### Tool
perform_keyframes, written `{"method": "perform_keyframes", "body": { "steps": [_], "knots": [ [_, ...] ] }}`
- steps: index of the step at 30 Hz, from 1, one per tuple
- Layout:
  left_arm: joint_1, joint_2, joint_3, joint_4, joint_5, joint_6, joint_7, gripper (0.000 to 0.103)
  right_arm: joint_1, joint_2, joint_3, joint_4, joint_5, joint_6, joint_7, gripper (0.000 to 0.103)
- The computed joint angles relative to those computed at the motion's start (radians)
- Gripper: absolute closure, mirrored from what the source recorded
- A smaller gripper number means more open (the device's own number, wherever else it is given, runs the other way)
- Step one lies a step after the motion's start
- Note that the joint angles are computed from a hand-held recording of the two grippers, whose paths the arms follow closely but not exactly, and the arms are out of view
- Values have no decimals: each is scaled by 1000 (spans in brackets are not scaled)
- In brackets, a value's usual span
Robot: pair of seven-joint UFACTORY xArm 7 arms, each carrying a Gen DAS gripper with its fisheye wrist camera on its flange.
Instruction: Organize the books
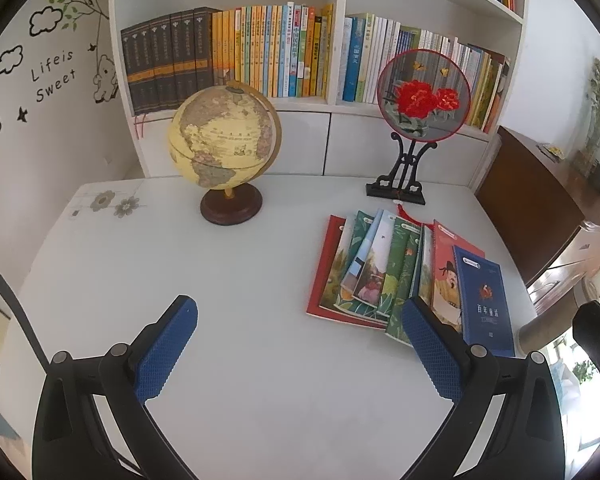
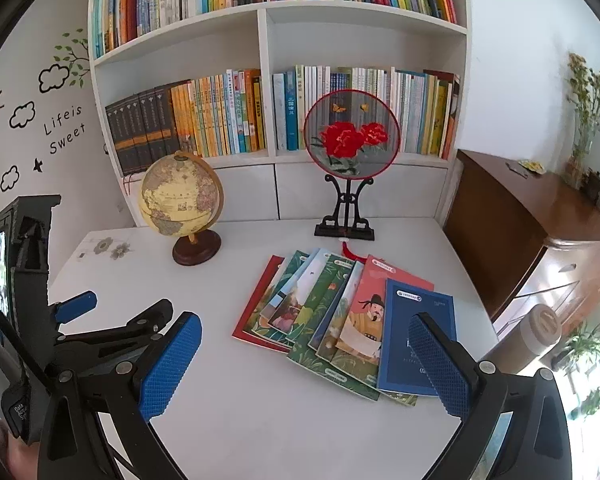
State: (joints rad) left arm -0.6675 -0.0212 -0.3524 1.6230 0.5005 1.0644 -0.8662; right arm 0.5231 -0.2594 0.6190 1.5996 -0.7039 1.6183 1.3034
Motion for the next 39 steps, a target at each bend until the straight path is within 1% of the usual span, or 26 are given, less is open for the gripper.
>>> {"method": "perform_keyframes", "body": {
  "steps": [6,11,15,17,19,23,31,34,36,38,39],
  "knots": [
    [5,-7,2,-10,-3,-10,19,1,11,30,20,25,-41,33,14,0],
    [18,-24,5,-35,-18,-37,36,1,51,72,28,53,-101,74,10,0],
    [28,-28,2,-38,-22,-44,58,1,104,104,25,70,-172,102,-4,0],
    [32,-33,2,-46,-25,-47,67,1,133,141,30,106,-209,144,-7,0],
    [41,-54,5,-75,-31,-74,79,1,159,163,19,127,-218,161,2,0],
    [65,-81,0,-106,-29,-89,91,1,213,191,-9,154,-236,188,33,0],
    [115,-126,10,-178,-130,-152,184,1,349,303,-56,265,-312,291,73,0],
    [126,-141,19,-212,-184,-198,240,1,414,360,-74,326,-359,361,80,0],
    [131,-139,20,-221,-216,-207,272,2,441,365,-95,332,-364,372,91,0],
    [134,-133,18,-224,-240,-206,285,10,464,359,-117,324,-359,365,105,0],
    [133,-124,20,-219,-260,-199,295,19,477,356,-128,319,-359,369,116,0]
  ]
}}
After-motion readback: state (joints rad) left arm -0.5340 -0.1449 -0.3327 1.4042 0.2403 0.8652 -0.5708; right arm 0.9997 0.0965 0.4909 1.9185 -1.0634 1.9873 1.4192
